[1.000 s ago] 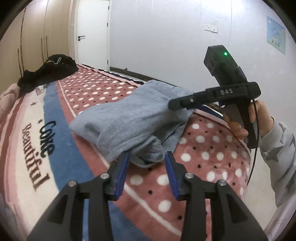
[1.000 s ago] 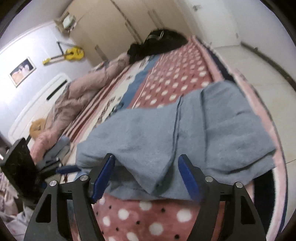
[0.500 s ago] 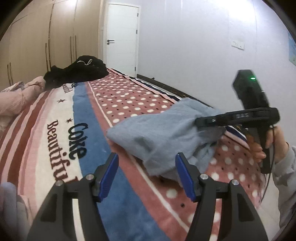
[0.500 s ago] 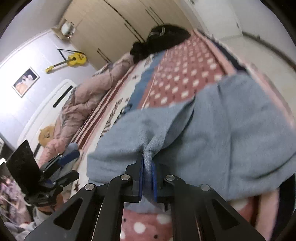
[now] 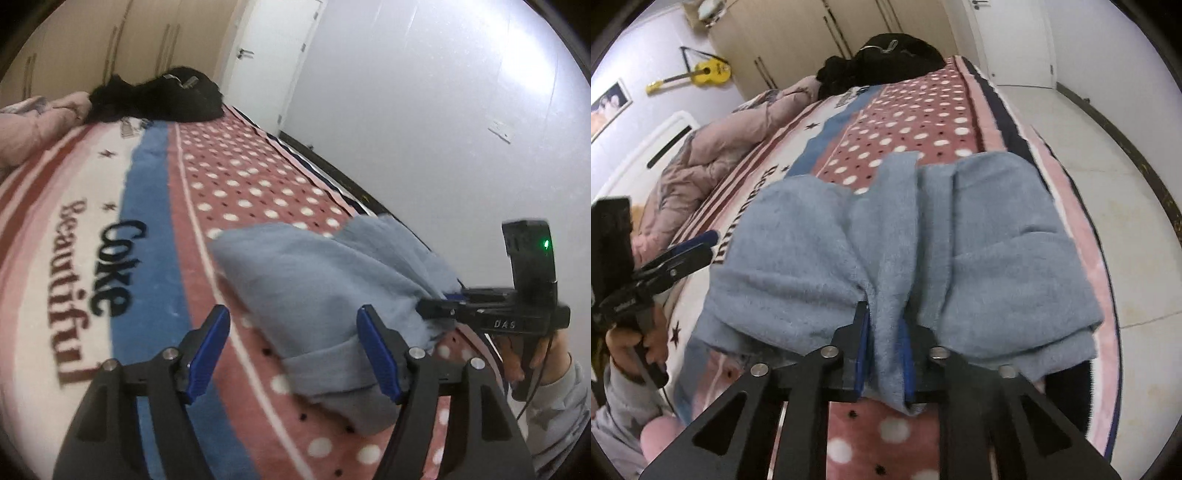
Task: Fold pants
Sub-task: 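Lift the pants bundle with both grippers and carry it toward the clothes stack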
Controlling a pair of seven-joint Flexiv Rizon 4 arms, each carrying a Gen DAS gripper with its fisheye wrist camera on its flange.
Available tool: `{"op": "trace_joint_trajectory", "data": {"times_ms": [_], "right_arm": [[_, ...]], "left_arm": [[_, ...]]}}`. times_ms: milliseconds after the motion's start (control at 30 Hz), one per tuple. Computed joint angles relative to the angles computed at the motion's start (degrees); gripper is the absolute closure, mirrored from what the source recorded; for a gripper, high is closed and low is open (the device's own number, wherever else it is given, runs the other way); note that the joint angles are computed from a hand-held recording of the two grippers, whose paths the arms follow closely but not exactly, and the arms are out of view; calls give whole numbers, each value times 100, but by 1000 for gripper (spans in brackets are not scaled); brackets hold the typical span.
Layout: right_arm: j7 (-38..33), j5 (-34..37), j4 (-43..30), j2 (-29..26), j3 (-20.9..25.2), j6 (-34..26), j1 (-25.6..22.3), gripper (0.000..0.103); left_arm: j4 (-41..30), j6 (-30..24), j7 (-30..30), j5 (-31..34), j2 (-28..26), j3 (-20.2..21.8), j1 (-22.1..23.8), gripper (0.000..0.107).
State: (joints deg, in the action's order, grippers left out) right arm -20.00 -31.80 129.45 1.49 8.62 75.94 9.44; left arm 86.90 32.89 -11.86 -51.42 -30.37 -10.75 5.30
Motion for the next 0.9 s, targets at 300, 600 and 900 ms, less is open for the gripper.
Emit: {"op": "trace_joint_trajectory", "data": {"times_ms": [300,600,900], "right_arm": [[972,-1510,71,452,12,-717,-435,32],[-632,547,227,485,-168,-426,-431,13],[-1418,1201,-19,67,-206,-267,-412,18]], "left_arm": [[-37,-541,-267,804,-48,236,41,38],[-950,-1673,-1518,727,-536,114,218,26],[-1286,-1862,-2220,1374,-848,155,-170,33]]}}
